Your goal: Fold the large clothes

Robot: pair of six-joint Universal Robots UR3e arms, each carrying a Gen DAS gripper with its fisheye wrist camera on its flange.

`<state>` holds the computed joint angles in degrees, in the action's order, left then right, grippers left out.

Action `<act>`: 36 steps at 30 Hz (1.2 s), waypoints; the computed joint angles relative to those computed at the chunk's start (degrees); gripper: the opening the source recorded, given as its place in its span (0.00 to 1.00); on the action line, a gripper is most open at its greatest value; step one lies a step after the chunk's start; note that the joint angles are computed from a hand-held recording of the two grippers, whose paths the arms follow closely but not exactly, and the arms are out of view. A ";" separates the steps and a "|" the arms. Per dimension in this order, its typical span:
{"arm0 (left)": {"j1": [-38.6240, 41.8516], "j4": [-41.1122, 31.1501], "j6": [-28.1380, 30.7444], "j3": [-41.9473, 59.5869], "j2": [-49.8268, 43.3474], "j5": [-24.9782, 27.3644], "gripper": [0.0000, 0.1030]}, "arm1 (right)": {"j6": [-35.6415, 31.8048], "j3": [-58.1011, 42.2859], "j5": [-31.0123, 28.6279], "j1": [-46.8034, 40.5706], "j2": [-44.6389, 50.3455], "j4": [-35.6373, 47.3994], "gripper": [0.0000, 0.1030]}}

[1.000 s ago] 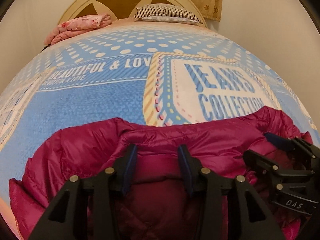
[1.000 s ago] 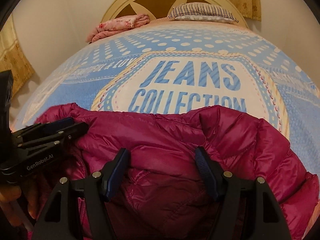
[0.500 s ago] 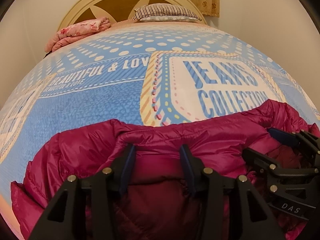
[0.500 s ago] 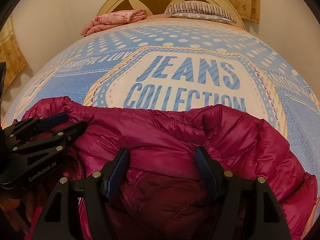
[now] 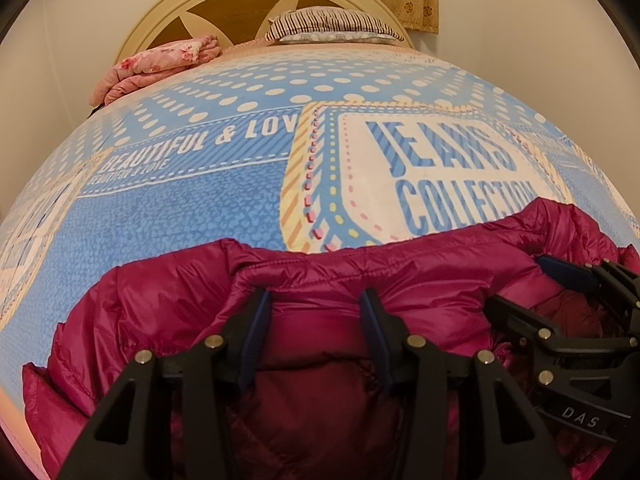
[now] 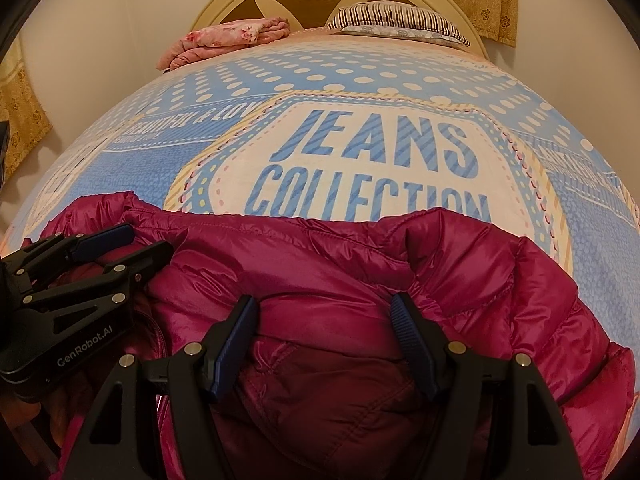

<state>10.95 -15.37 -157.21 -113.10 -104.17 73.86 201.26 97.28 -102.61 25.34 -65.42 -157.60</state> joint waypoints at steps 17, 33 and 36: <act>-1.00 1.23 0.09 0.07 -0.64 1.70 0.48 | 0.31 -0.55 -0.38 0.29 0.44 0.30 0.69; -1.86 1.81 -0.04 0.23 -0.94 2.93 0.48 | 0.41 -1.36 -1.89 1.00 0.95 1.09 0.69; -1.75 1.77 0.05 0.23 -0.91 2.86 0.48 | 0.31 -1.20 -1.87 0.90 0.85 1.01 0.69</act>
